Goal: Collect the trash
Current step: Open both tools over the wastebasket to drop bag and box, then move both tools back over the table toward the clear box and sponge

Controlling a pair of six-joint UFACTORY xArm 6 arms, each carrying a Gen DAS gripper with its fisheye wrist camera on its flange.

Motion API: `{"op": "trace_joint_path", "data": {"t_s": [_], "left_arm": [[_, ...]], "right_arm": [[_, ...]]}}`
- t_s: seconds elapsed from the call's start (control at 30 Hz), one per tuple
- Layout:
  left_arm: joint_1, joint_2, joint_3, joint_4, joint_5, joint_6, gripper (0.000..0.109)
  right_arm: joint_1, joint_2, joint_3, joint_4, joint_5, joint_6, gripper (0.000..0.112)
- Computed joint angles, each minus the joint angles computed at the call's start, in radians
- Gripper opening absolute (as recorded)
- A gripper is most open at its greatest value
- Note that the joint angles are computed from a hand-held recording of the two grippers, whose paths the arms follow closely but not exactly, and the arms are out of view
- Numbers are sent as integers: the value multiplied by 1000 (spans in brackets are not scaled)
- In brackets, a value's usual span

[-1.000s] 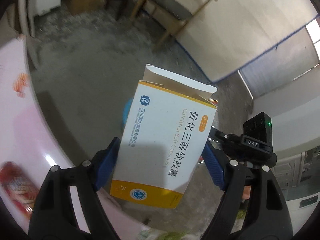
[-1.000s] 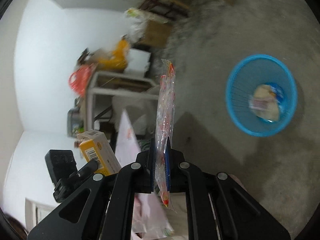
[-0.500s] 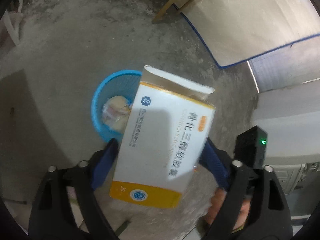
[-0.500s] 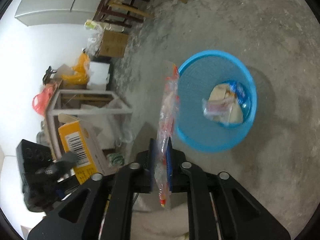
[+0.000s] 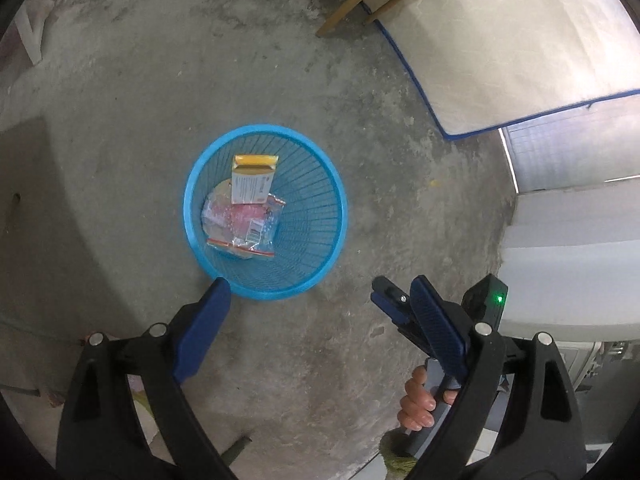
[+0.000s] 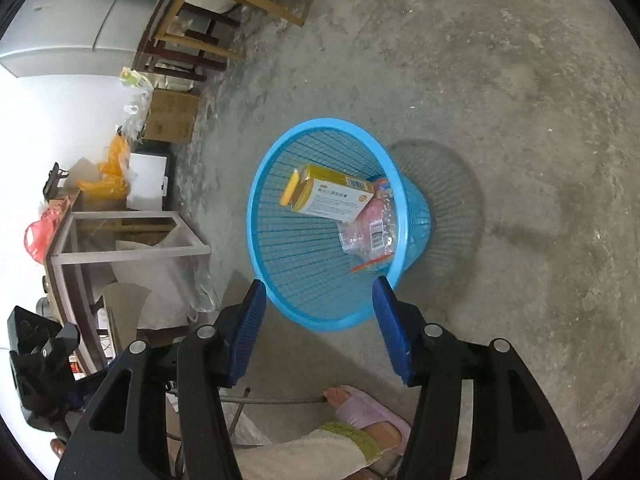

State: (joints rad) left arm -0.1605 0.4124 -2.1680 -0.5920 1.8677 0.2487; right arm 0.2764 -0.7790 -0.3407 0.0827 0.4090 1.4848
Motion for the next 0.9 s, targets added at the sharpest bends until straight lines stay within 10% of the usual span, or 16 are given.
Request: {"op": "trace_joint_path", "data": {"t_s": [0.5,0.9], "left_arm": [[219,-256,80,-147,99,182,87],[763,-312,-49,-333,274,460,87]], "right_arm": [[204,-75,-200,-324,175,190,73],[397,291,-662,-350,213,-24,81]]}}
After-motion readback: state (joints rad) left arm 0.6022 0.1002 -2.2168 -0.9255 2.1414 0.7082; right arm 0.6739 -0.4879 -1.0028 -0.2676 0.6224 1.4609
